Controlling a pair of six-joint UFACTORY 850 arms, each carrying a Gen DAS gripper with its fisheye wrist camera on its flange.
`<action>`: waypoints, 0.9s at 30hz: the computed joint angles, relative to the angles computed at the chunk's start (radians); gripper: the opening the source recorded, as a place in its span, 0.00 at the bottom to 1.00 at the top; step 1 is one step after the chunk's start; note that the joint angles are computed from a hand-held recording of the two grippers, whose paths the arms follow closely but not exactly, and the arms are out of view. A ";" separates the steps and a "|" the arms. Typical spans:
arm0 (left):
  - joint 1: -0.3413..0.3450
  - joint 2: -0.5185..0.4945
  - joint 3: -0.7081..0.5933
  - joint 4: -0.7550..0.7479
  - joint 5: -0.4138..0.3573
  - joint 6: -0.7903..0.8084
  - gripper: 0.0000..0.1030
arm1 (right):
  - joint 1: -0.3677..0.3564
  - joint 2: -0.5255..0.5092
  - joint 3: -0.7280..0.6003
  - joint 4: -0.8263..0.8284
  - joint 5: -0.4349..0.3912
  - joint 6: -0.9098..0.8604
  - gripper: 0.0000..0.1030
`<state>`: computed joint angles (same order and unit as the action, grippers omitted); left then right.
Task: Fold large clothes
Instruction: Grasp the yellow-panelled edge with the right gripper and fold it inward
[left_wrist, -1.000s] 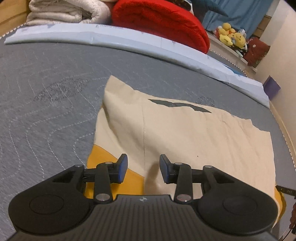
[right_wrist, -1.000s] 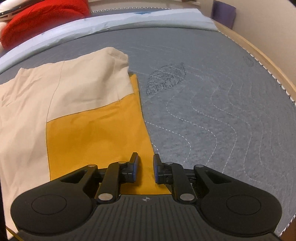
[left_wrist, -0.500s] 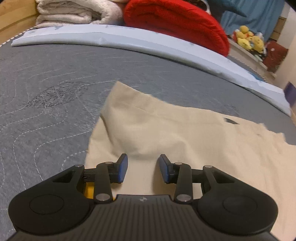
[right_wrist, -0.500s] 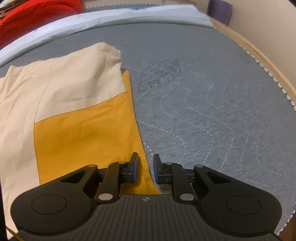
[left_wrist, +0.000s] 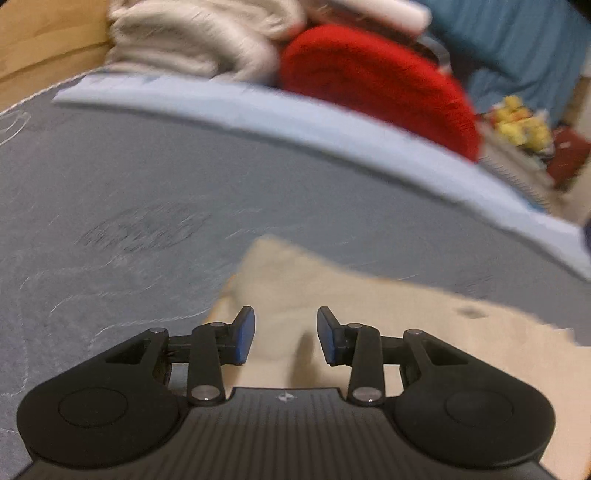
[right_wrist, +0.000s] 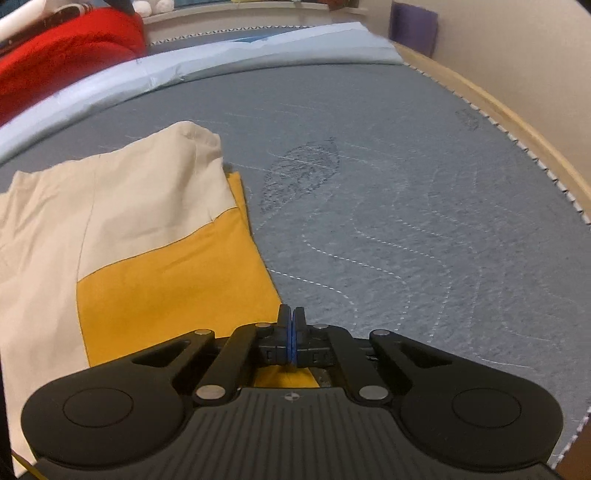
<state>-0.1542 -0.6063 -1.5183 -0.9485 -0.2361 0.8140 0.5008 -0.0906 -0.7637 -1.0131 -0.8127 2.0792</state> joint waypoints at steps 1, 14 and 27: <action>-0.003 0.021 0.010 -0.084 -0.034 0.105 0.40 | 0.011 -0.023 -0.027 0.037 -0.062 -0.037 0.00; -0.159 0.013 0.072 -0.003 -0.281 0.499 0.50 | 0.027 0.048 0.041 -0.584 0.413 0.200 0.00; -0.056 0.123 0.161 0.288 -0.264 0.316 0.51 | 0.076 0.083 0.081 -0.011 0.213 -0.279 0.00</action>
